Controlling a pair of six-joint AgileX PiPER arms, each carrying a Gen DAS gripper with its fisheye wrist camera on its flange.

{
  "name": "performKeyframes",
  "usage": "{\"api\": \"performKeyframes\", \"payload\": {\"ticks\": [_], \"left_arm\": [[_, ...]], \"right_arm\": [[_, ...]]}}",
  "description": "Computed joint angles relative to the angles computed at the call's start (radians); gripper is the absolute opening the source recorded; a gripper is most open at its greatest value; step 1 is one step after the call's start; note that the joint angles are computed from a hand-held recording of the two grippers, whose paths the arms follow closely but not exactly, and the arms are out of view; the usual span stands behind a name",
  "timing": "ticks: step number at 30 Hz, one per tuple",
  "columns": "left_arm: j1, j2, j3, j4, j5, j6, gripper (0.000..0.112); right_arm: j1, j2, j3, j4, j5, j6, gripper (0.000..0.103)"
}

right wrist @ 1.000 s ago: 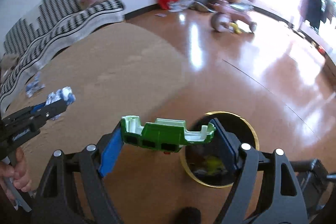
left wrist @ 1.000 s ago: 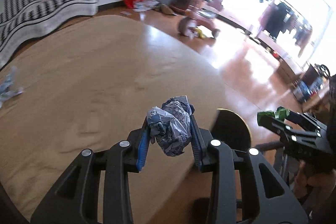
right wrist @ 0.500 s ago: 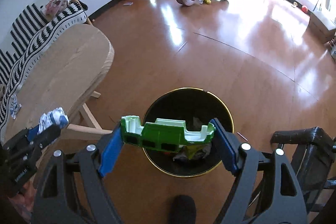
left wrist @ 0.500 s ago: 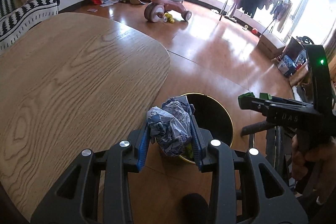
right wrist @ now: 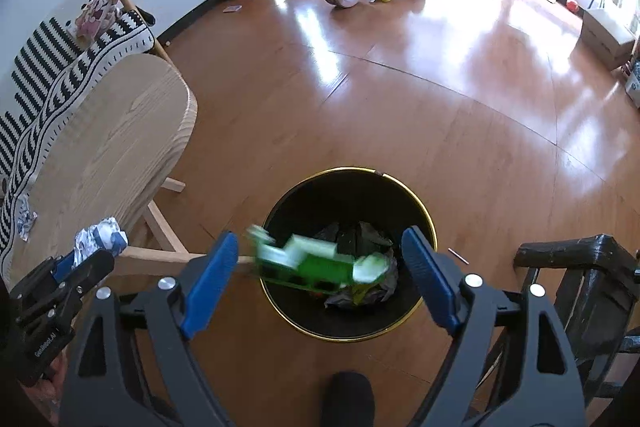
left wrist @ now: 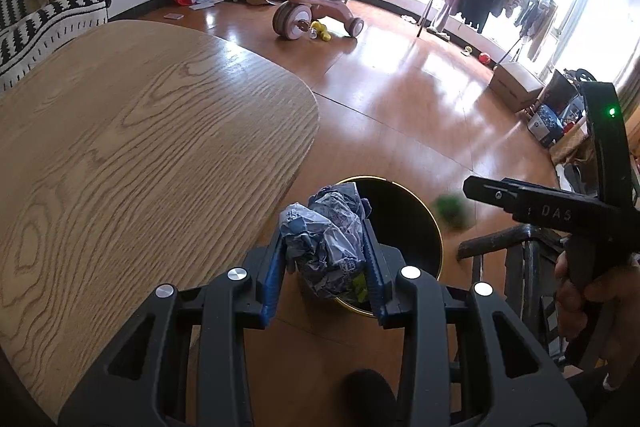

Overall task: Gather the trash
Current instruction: 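Carry the plastic and green toy car over the bin and open both tools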

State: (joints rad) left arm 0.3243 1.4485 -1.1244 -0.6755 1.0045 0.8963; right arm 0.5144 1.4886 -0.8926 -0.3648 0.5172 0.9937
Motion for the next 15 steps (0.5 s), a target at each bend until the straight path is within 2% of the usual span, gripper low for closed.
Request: {"api": "performKeyframes", "payload": {"ticks": [9, 15], "left_arm": [[-0.106, -0.001, 0.055, 0.024, -0.065, -0.034, 0.035], [-0.294, 0.05, 0.113, 0.038, -0.185, -0.087, 0.035]], "right_arm": [[-0.022, -0.038, 0.01, 0.001, 0.007, 0.018, 0.082], [-0.054, -0.1, 0.016, 0.018, 0.01, 0.013, 0.084]]}}
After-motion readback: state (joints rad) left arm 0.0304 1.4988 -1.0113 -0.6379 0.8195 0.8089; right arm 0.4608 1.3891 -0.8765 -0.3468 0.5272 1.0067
